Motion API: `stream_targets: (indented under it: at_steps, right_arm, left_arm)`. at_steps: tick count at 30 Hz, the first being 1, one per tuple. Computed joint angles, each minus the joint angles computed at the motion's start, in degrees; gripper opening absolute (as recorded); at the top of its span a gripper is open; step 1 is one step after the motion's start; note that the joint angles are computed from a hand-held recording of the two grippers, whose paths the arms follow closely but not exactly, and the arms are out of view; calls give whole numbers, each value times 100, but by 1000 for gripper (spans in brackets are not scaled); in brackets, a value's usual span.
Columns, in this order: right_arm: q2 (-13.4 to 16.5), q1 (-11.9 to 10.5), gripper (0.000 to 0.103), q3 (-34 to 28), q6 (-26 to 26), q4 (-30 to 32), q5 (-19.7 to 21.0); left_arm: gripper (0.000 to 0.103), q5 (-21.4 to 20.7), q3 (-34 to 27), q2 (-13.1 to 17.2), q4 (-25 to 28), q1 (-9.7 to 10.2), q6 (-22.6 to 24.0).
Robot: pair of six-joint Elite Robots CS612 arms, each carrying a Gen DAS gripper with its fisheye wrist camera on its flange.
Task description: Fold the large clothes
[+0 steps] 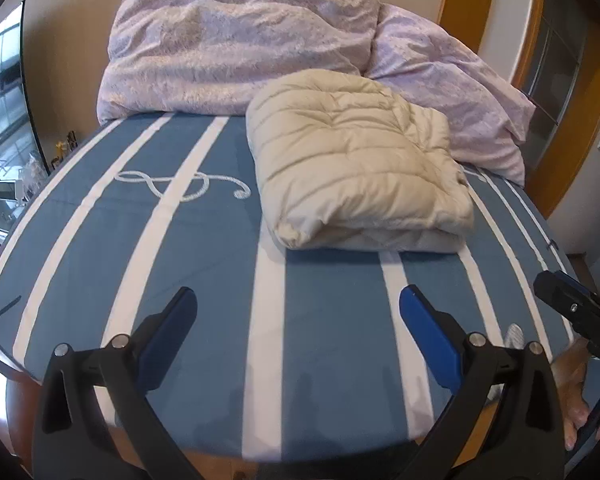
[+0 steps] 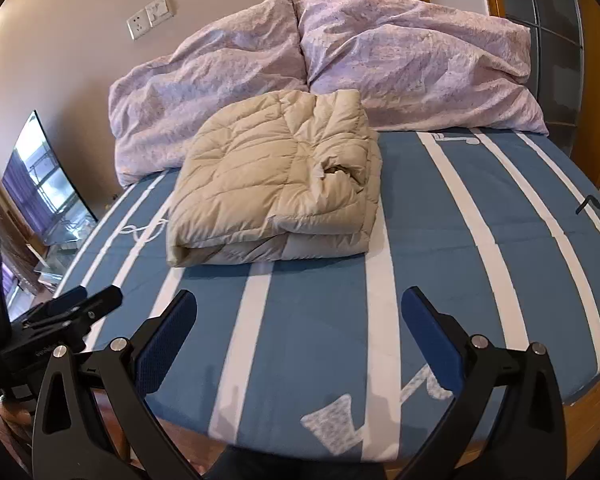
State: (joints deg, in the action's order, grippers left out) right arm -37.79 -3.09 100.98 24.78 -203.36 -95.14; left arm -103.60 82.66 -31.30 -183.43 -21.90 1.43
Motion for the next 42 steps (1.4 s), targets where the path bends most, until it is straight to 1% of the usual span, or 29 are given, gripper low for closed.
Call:
stream_targets:
  at_steps: [2,7,11,15,23,42]
  right_arm:
    - [-60,10,102,83,24,-83,68]
    - [-201,59,102,227,-66,-144,75]
    - [-262,82,102,316,-92,-249,114]
    - [-289,78,102,347,-68,-253,146]
    - [-317,61,102,378,58,-218,214]
    - [-304,66,102,361,69,-217,221]
  left_arm:
    - [101,-101,91,-78,38,13,47]
    - [101,-202,338,-250,-165,27,92]
    - [101,-237,496,-364,-271,26,137]
    - [101,-271,564,-427,-247,28,168]
    - [101,-449,524,-440,-92,72,82]
    - [101,-556,468,-425,52,56,52]
